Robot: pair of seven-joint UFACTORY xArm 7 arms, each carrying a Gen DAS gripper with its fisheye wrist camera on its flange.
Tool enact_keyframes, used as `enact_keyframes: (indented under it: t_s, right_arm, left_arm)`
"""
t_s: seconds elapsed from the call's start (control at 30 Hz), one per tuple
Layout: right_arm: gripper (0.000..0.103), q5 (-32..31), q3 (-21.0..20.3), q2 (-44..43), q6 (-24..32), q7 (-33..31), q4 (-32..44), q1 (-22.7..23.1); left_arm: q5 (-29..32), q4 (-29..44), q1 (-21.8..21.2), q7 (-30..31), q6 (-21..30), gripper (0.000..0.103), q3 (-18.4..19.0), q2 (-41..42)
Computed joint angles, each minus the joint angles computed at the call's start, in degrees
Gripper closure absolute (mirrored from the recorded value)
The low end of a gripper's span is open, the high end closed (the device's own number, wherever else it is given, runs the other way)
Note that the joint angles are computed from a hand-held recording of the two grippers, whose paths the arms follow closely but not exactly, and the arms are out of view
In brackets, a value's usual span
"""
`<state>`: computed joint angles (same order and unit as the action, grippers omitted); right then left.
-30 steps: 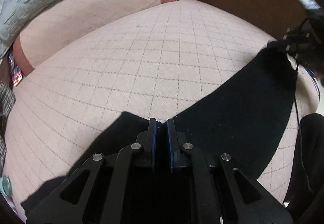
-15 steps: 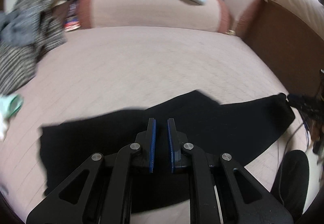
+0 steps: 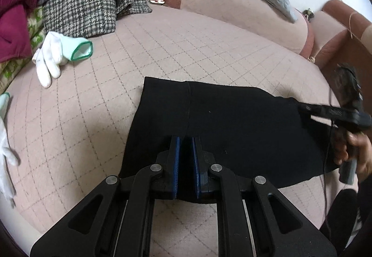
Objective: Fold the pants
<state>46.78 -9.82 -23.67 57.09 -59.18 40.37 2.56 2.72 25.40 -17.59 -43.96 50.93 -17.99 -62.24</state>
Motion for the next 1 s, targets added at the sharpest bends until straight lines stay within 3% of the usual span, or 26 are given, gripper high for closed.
enact_keyframes:
  t_s: [0.07, 0.2, 0.3, 0.43, 0.5, 0.57, 0.73, 0.87, 1.0]
  right_arm:
    - [0.092, 1.99, 2.05, -0.47, -4.03, -0.82, -1.27, -0.18]
    - [0.095, 4.85, -1.23, -2.13, -4.47, -4.51, -1.34, 1.41]
    - [0.098, 5.31, -0.49, -0.99, -8.11, -2.57, -2.71, 0.84]
    - [0.098, 4.79, 0.7, -3.2, -10.81, -2.12, -4.37, 1.08]
    - [0.097, 1.53, 1.8, -6.34, -12.82, -0.59, -5.39, 1.08]
    - [0.093, 1.16, 0.32, -10.19, -13.39, -0.9, -6.92, 2.23]
    - [0.069, -0.05, -5.21, -21.45, -2.93, -3.42, -11.57, 5.81]
    - [0.068, -3.93, -2.44, -29.7, -0.32, -3.97, -16.79, 6.86]
    - [0.068, -3.59, -0.54, -33.78, -3.93, -1.06, -20.95, 8.57]
  left_arm:
    - [0.82, 0.42, 0.32, 0.49, 0.1, 0.093, -0.45, 0.71]
    - [0.79, -1.51, 0.14, 0.05, -1.91, 0.093, -0.03, -0.89]
    - [-1.2, -4.09, -0.35, -3.02, -3.28, 0.093, 0.37, -4.46]
    - [-2.4, -3.72, -1.03, -4.28, -0.14, 0.093, 0.8, -6.97]
    - [-2.61, -3.17, -1.1, -4.56, 2.02, 0.093, 0.77, -8.45]
    - [-3.61, -3.44, -1.61, -5.16, 2.98, 0.093, 1.17, -10.84]
    - [-4.92, -2.68, -1.09, -6.26, 5.37, 0.093, 0.29, -12.27]
    - [-3.89, -0.37, -0.12, -7.13, 6.92, 0.093, -2.5, -9.42]
    - [-1.66, 1.93, 0.73, -8.38, 7.43, 0.093, -5.79, -5.36]
